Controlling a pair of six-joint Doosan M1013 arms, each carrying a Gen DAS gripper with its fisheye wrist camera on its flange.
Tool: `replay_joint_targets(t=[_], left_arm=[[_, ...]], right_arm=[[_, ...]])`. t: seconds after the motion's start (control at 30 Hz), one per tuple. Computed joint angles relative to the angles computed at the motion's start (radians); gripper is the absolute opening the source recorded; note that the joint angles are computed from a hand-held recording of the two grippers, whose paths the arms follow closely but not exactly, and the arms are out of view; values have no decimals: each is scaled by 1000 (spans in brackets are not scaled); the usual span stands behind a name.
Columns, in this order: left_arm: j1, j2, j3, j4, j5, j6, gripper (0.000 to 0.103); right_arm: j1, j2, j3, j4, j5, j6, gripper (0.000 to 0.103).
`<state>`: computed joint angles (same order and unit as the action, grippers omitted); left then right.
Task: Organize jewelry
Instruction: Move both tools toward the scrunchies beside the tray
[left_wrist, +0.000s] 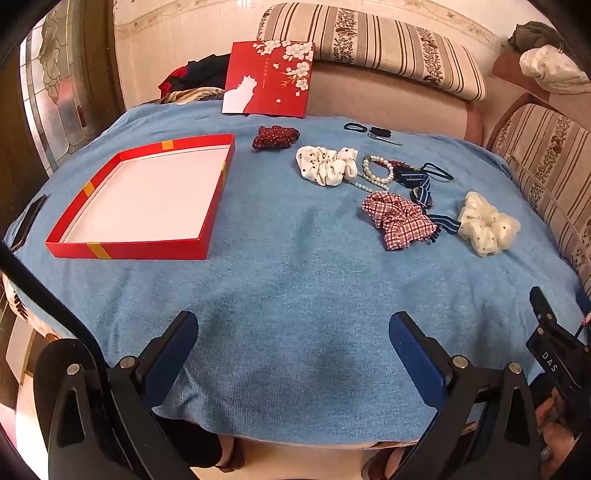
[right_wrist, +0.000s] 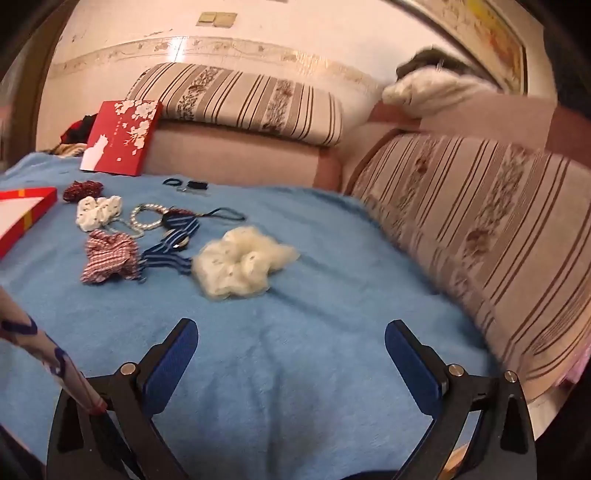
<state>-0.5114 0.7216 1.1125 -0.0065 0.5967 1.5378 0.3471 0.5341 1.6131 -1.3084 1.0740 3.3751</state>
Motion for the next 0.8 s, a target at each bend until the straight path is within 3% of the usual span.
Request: replay_joint_targets(t=[0.1,0.33,0.57,0.8], left_arm=[[-1,-2,3,4,-1,8,103],[0,1,-3,28,11,-15,103],[4,5,-11,53,12,-21,103],[20,35,-80,42,22,-3,103]], right_arm=[[-17,-9,1,63,-75,-31,103],[-10,3,-24,128,-112,-163,103],[-30,-22,-36,232,-234,-205,102],[-63,-30,-75,285,-348,-253,102]])
